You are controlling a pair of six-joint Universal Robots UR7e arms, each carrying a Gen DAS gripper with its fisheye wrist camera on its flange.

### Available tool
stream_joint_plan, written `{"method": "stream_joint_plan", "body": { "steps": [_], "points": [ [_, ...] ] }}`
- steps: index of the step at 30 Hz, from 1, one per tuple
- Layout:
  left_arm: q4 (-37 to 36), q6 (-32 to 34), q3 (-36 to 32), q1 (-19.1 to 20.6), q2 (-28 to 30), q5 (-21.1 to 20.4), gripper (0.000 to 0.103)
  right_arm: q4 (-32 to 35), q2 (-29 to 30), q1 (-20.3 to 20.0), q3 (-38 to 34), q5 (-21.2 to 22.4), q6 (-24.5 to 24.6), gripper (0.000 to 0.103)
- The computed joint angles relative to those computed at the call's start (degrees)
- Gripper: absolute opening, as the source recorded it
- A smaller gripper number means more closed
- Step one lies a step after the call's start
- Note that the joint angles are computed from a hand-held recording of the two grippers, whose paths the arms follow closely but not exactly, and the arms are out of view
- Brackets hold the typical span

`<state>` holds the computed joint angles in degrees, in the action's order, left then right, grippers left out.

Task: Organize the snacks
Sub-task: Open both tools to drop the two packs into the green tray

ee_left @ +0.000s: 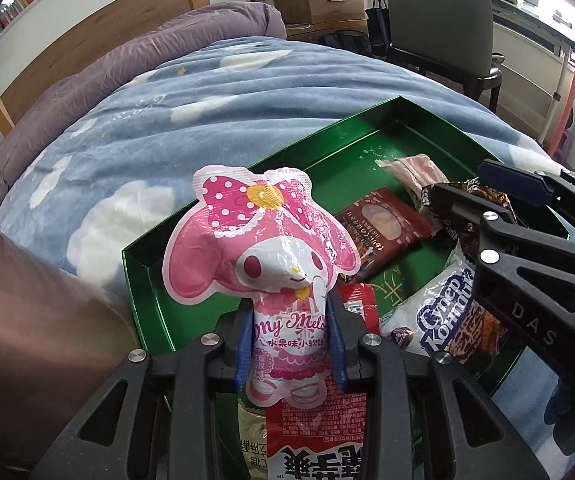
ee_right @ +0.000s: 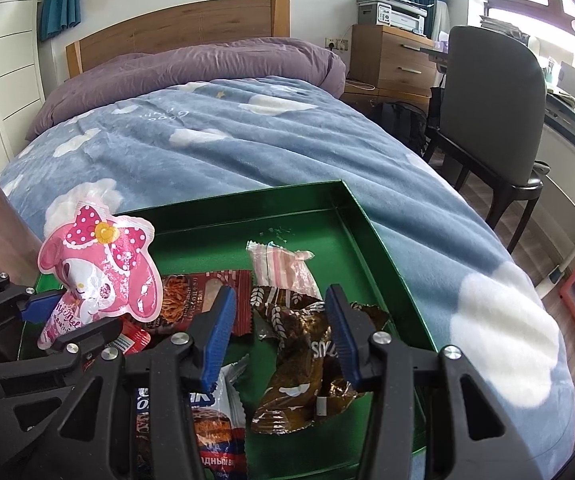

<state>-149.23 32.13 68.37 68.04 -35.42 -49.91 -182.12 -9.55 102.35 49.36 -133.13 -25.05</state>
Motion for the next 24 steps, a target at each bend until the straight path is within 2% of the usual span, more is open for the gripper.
{"method": "stream_joint_plan", "body": {
  "steps": [14,19,24],
  "points": [
    [-1.54,0.34,2.22,-0.58,-1.12,1.18,0.041,-0.66,-1.94,1.05,3.0,0.01,0.58,0.042],
    [-1.95,0.23,3.45,-1.02,-1.99,1.55,0.049,-2.44,-3.45,1.79,5.3,-0.1,0.65,0.042],
    [-2.27,-0.18,4.47,-1.58,-2.89,1.67,0.052,-4.71,-5.75,2.6,9.33,-0.79,1.7,0.042]
  ]
}}
